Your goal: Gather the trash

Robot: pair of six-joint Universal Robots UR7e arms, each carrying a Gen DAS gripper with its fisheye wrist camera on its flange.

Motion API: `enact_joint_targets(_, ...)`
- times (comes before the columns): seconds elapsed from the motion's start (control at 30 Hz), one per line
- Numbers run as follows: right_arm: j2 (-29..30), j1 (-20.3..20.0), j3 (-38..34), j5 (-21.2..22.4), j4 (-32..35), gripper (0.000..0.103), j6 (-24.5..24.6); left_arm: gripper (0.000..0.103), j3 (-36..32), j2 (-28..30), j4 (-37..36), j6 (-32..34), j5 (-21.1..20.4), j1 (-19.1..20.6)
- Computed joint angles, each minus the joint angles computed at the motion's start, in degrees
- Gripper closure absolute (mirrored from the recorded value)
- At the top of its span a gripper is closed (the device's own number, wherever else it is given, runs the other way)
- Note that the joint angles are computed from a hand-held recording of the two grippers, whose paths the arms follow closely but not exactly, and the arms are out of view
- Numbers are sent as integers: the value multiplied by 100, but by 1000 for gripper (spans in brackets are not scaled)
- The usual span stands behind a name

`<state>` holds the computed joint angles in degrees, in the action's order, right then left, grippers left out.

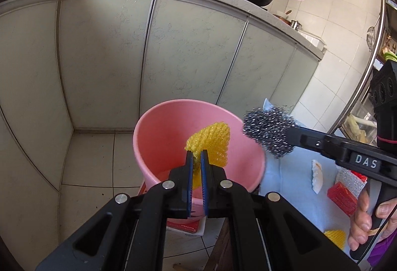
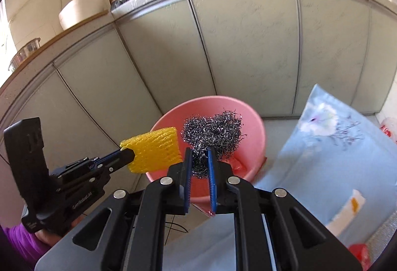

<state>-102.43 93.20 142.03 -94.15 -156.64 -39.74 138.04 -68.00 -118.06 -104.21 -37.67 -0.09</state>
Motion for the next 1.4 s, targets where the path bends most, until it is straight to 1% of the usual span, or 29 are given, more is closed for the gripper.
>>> enact_joint_targets(0.1,335,35,14,-120,-242,91,43,97,38,49,-192,110,-26,150)
enact_joint_targets(0.2,486,11,19,-207,-329,90,44,97,22,131,-280,204,-33,250)
enact_joint_targets(0.3,606,43,-25,-312,-312,84,60,96,-50,249,-247,212,-16,302)
enact_joint_targets(0.37,637,65,-14,-361,-381,77,56,93,-69,282,-284,259,-25,347)
enact_joint_targets(0.4,635,66,-15,-355,-367,72,53,88,-54,264,-288,249,-39,349)
enact_joint_targets(0.43,656,87,-23,-367,-374,69,63,82,-74,268,-219,175,-51,352)
enact_joint_targets(0.5,672,97,-26,-374,-382,67,38,77,-59,248,-212,131,-32,344)
enact_joint_targets(0.63,543,117,-11,-373,-353,67,-7,76,-88,215,-154,96,-16,323)
enact_joint_targets(0.73,315,110,60,-344,-313,67,-88,75,-102,192,-124,89,-14,262)
enact_joint_targets(0.9,-172,49,168,-314,-61,67,-84,74,-133,221,-221,181,-43,95)
enact_joint_targets(0.97,-434,17,227,-298,75,67,-100,71,-161,259,-274,216,-63,15)
enact_joint_targets(1.03,-616,-19,251,-284,179,67,-121,64,-179,294,-369,271,-81,-52)
enact_joint_targets(1.07,-748,-37,271,-275,241,66,-135,63,-193,310,-388,285,-90,-83)
enact_joint_targets(1.13,-995,-89,307,-233,382,61,-182,61,-232,364,-473,362,-99,-136)
enact_joint_targets(1.23,-1425,-239,349,-151,672,59,-280,61,-299,444,-603,484,-130,-212)
enact_joint_targets(1.33,-1908,-469,356,-52,1035,59,-428,61,-356,536,-830,697,-167,-285)
enact_joint_targets(1.4,-2276,-691,322,28,1351,59,-547,61,-416,605,-955,868,-198,-307)
